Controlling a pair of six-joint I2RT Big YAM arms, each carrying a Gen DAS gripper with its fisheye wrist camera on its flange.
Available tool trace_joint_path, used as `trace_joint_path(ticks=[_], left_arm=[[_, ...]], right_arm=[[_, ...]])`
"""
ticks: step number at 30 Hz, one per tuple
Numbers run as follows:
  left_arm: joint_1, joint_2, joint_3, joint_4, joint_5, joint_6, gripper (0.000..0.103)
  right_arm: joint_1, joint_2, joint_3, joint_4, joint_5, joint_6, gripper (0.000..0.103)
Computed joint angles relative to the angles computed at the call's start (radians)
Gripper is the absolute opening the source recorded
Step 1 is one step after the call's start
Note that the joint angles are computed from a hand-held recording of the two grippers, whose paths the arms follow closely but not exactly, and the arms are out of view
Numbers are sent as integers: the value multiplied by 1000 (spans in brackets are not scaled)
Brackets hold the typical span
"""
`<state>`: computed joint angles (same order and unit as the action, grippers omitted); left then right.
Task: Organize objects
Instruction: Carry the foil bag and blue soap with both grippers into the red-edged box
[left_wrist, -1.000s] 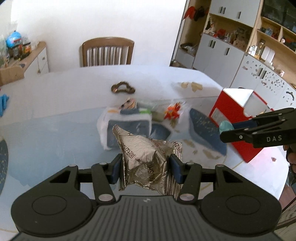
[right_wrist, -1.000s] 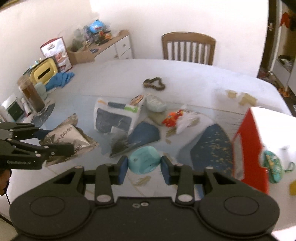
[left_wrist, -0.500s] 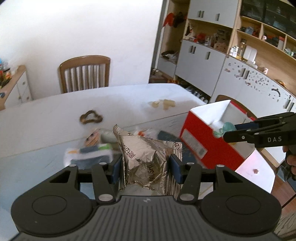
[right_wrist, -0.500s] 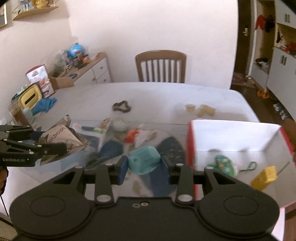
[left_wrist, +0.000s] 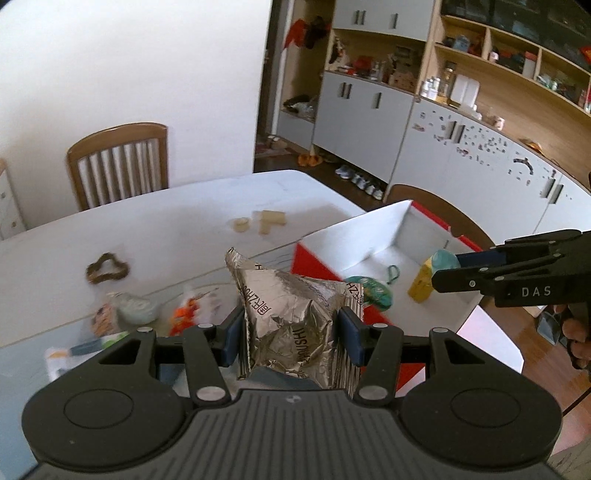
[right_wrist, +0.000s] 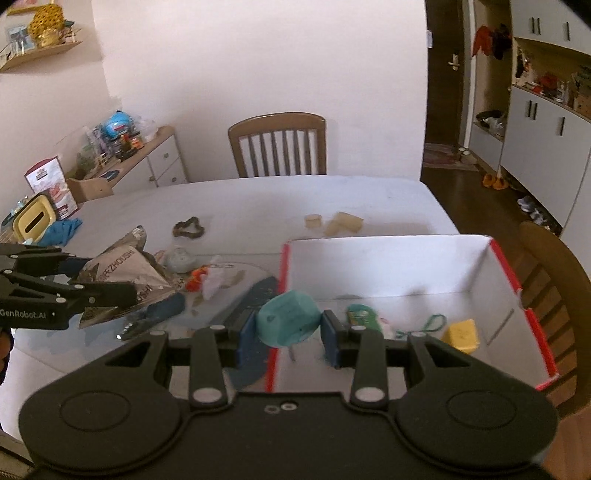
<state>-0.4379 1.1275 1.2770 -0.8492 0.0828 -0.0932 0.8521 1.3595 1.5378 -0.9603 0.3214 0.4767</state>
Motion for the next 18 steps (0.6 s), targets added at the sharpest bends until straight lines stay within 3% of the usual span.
trace_joint_path(ticks=[11,18], left_arm=[[-113,178,135,4,-40,-80,54],[-168,314,254,-14,-72,-85,54]], right_arm=[[-102,-84,-111,18,-58,-35,37],[-151,-84,-142,16,-113,-70,37]])
